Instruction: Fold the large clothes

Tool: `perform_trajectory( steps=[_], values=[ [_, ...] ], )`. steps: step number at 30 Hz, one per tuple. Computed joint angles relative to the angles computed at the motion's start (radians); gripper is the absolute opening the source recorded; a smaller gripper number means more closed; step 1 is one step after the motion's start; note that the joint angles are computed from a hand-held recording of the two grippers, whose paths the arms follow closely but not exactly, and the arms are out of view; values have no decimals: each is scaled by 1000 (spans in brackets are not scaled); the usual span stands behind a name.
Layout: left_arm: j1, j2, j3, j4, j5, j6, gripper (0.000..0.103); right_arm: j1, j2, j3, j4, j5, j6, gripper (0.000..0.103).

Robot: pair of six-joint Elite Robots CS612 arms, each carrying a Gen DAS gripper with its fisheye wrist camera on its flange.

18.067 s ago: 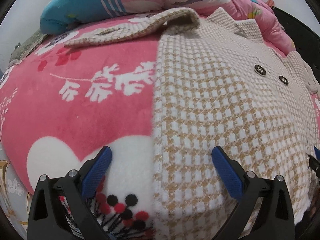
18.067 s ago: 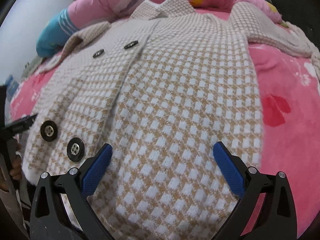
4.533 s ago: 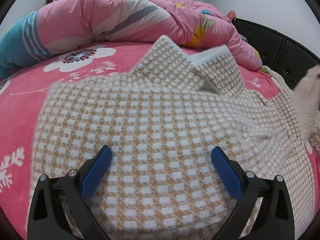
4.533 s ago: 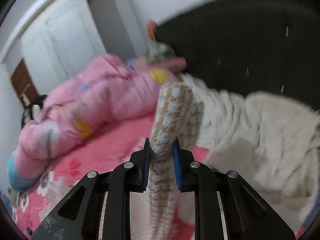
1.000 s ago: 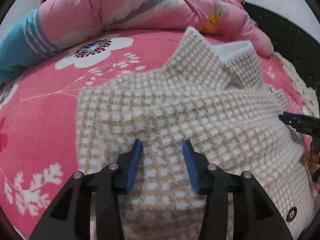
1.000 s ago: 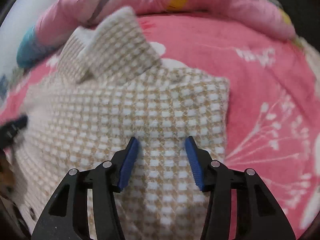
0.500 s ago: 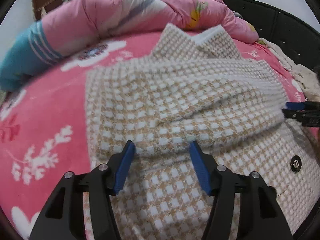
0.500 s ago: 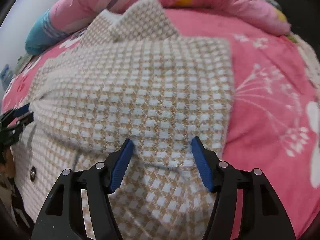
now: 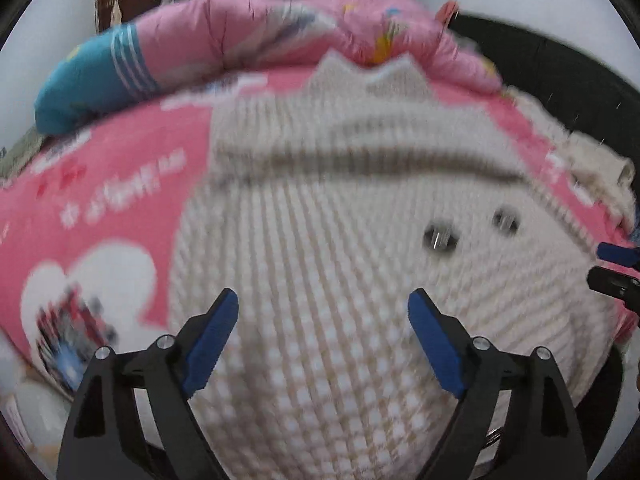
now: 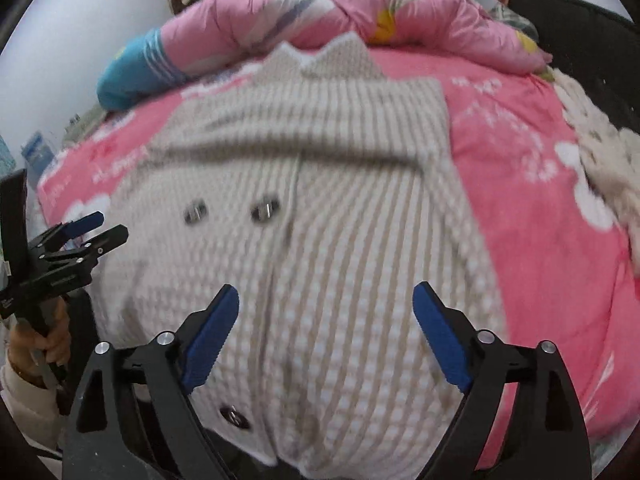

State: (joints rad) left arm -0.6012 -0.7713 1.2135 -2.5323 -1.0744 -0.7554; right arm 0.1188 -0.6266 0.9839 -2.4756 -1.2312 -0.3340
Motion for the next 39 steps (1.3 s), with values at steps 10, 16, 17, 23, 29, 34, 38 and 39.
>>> perform_trajectory(
  steps=[10, 16, 17, 23, 29, 34, 38, 39],
  values=[
    [-14, 6, 33, -39, 47, -27, 97, 23, 9, 1, 56, -94, 7, 95],
    [-17, -1, 48, -49, 55, -23, 97, 27, 2, 39, -26, -115, 47, 95],
    [-17, 1, 45, -48, 56, -22, 97, 29, -7, 55, -33, -122, 53, 95],
    [-18, -1, 43, -39, 53, -30, 97, 26, -20, 78, -30, -112, 79, 95],
    [-21, -3, 49, -39, 59, -28, 98, 20, -2, 46, -4, -107, 86, 95],
    [-22, 6, 23, 3, 79, -17, 98, 15, 4, 33, 1, -101, 77, 95],
    [-31, -20, 81, -82, 94, -30, 98, 15, 8, 32, -6, -98, 79, 95],
    [-35, -32, 105, -113, 99, -31, 98, 15, 9, 34, -13, -94, 80, 95]
  ],
)
